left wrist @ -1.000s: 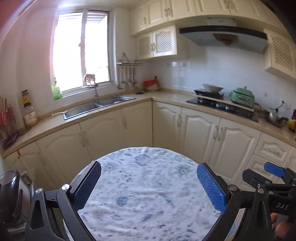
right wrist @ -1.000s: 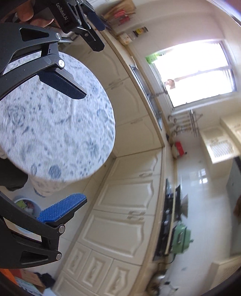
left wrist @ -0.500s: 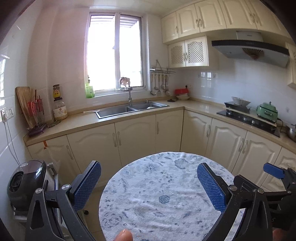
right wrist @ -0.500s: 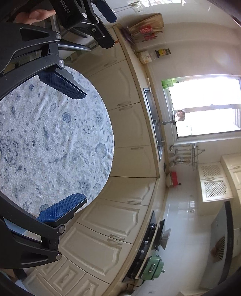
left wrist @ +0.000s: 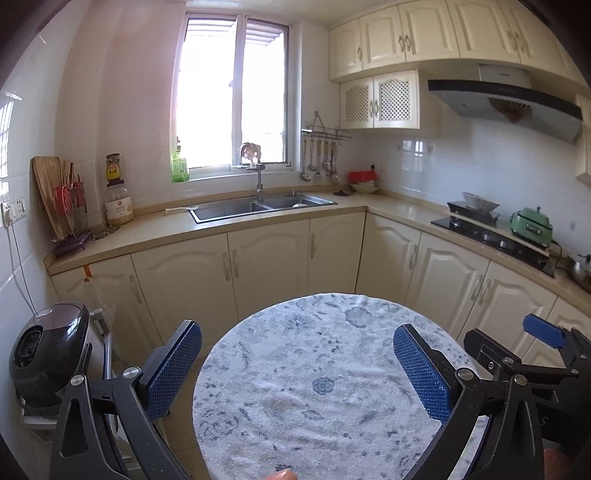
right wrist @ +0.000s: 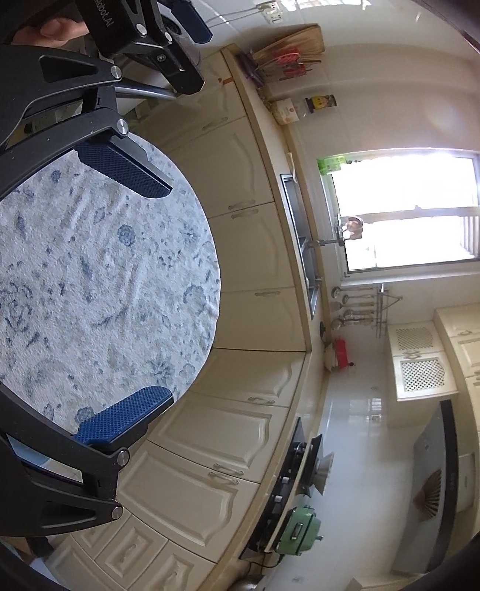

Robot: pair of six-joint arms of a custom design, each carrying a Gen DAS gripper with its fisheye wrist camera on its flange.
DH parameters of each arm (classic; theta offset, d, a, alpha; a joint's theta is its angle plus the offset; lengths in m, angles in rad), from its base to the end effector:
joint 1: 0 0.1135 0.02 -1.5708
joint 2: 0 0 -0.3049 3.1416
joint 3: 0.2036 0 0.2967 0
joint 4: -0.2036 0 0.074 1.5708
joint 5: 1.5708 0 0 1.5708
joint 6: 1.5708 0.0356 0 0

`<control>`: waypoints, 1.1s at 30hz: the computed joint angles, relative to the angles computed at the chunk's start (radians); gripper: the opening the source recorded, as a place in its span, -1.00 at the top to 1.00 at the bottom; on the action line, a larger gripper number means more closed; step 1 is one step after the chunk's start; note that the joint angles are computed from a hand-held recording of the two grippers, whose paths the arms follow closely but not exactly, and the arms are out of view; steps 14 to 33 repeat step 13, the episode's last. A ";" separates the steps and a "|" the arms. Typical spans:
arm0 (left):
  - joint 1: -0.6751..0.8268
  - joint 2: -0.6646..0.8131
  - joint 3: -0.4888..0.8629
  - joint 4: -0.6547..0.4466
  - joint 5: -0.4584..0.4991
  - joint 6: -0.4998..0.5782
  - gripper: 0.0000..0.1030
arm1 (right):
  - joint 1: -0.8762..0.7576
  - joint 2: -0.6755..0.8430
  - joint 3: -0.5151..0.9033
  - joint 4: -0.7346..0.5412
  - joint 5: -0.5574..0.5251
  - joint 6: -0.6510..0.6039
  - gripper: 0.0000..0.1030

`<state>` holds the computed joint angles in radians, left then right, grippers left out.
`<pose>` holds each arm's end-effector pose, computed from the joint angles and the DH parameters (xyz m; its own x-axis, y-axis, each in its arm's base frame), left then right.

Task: Collect trash

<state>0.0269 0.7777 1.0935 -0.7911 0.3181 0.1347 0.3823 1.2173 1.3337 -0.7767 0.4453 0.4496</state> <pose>0.1564 -0.0069 0.4254 -0.4194 0.1163 -0.9003 0.3116 0.9499 -0.0224 0.2654 0.0902 0.4278 -0.5217 0.2130 -0.8261 0.2284 0.9679 0.1053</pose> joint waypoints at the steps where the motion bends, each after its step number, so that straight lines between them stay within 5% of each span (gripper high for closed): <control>1: 0.000 0.000 -0.002 0.003 -0.002 0.001 -0.99 | -0.001 -0.001 -0.001 0.001 0.000 -0.001 -1.00; 33: 0.022 -0.018 -0.048 0.047 0.044 -0.004 -0.99 | -0.009 -0.007 -0.004 0.003 -0.008 -0.003 -1.00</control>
